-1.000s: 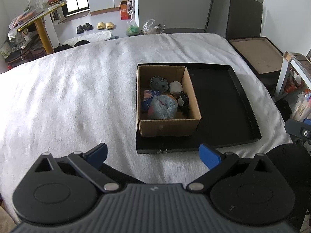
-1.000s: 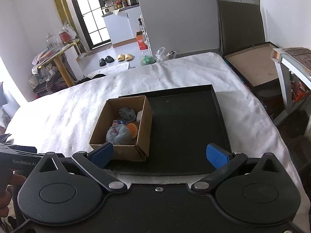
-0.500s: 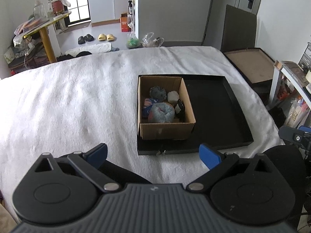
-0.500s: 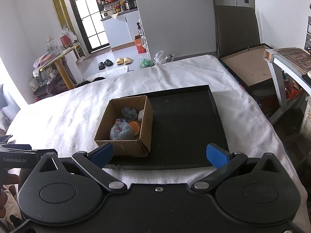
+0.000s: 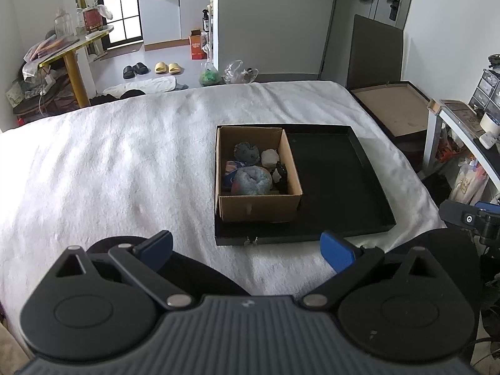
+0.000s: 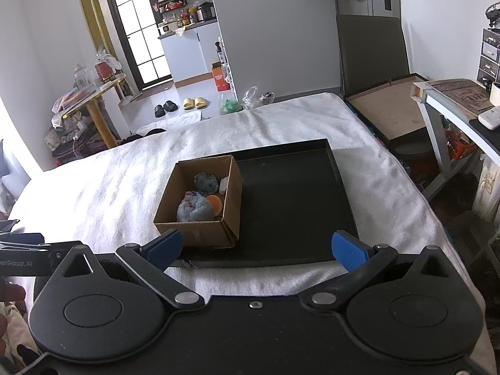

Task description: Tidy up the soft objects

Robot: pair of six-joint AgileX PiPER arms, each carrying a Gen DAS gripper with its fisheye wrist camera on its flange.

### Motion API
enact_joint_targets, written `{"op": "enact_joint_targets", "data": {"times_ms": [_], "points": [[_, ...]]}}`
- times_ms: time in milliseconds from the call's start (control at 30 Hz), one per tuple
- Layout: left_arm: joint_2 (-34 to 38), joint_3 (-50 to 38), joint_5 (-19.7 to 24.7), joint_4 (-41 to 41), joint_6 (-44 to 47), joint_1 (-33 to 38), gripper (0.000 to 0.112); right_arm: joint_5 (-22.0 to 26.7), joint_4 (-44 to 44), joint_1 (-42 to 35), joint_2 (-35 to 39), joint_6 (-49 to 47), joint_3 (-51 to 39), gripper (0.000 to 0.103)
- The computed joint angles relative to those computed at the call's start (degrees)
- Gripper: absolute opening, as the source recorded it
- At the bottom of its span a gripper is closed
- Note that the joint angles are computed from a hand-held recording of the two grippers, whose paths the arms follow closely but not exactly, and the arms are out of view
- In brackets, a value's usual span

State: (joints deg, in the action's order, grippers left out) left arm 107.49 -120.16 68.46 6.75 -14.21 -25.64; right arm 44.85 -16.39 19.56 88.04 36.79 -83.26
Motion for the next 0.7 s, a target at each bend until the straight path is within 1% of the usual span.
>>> {"op": "enact_joint_targets", "data": {"times_ms": [233, 700], "points": [[-0.98, 1.57, -0.87, 0.25, 0.04, -0.32, 0.100, -1.09, 0.32, -0.17, -1.05, -0.39, 1.01, 0.103], [-2.16, 3.89, -1.51, 0.64, -0.86, -0.12, 0.100, -0.17, 0.29, 0.61, -0.95, -0.35, 1.04, 0.103]]}}
